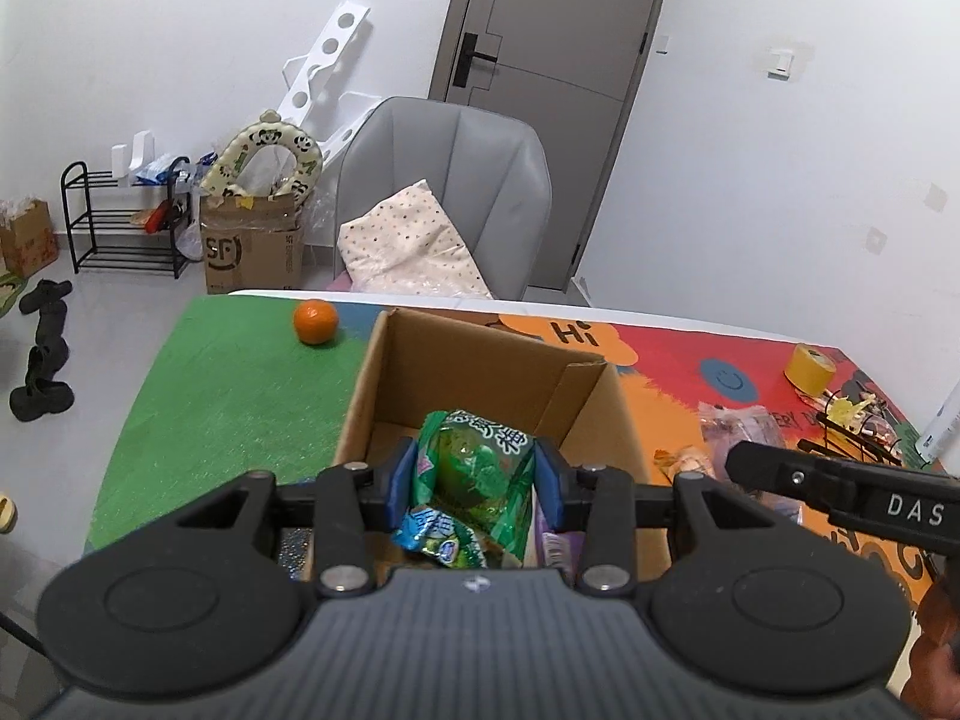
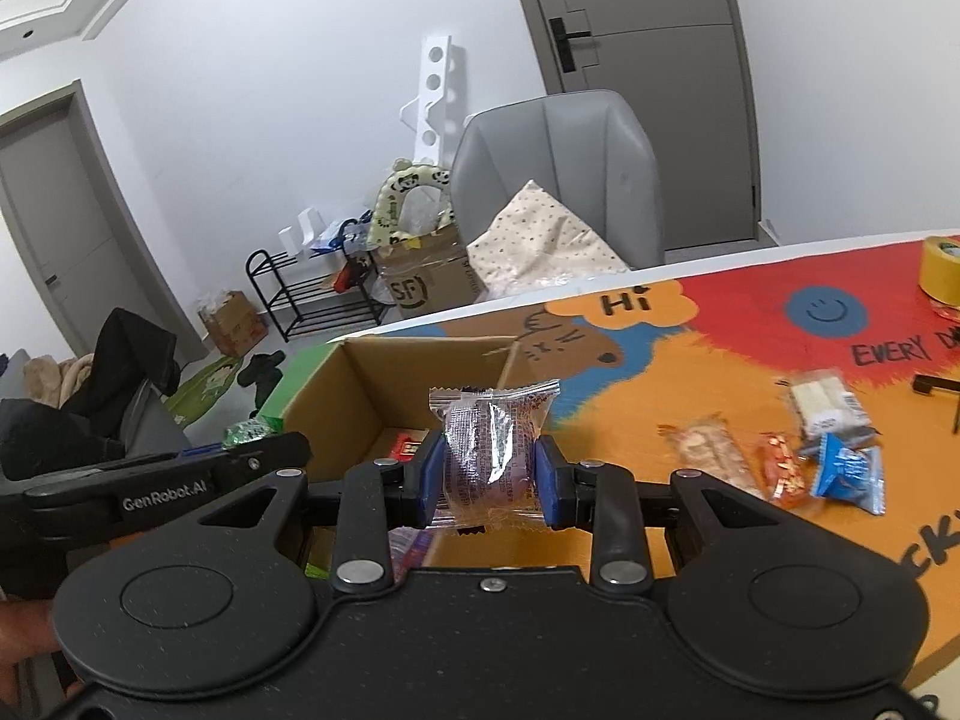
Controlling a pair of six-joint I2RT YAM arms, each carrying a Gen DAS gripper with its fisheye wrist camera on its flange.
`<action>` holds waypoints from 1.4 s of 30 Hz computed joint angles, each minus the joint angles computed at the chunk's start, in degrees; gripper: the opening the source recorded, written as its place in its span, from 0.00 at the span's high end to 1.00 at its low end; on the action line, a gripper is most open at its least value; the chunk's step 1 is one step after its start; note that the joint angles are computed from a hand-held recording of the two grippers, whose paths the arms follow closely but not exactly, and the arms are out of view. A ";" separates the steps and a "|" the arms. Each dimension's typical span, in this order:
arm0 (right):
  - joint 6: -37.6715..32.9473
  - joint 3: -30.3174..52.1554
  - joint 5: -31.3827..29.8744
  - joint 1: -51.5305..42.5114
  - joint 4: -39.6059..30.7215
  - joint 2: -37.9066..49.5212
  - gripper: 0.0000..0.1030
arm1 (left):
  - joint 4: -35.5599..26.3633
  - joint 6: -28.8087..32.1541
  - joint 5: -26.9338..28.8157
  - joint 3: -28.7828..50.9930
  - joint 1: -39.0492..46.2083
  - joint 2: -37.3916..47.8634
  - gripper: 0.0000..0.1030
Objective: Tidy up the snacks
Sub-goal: 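Carry the green packet in the left gripper while the right carries the purple cake to the box, then open both grippers over the box to release the green packet and purple cake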
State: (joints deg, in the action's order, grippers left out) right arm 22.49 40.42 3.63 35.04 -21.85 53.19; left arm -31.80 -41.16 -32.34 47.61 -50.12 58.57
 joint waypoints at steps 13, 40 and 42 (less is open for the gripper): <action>2.78 3.78 2.53 7.27 3.49 7.59 0.71 | -3.83 0.26 1.66 -2.68 4.24 -7.97 0.25; 6.19 2.31 3.11 11.30 3.08 4.18 0.30 | -11.39 -2.54 0.25 -3.89 3.88 -14.72 0.14; 6.07 1.63 3.65 11.00 2.12 2.67 0.28 | -11.12 -3.06 -0.50 -3.51 2.07 -13.74 0.14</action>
State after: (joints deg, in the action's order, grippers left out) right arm 28.56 42.06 7.28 46.03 -19.73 55.87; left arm -42.92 -44.21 -32.84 44.10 -48.05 44.83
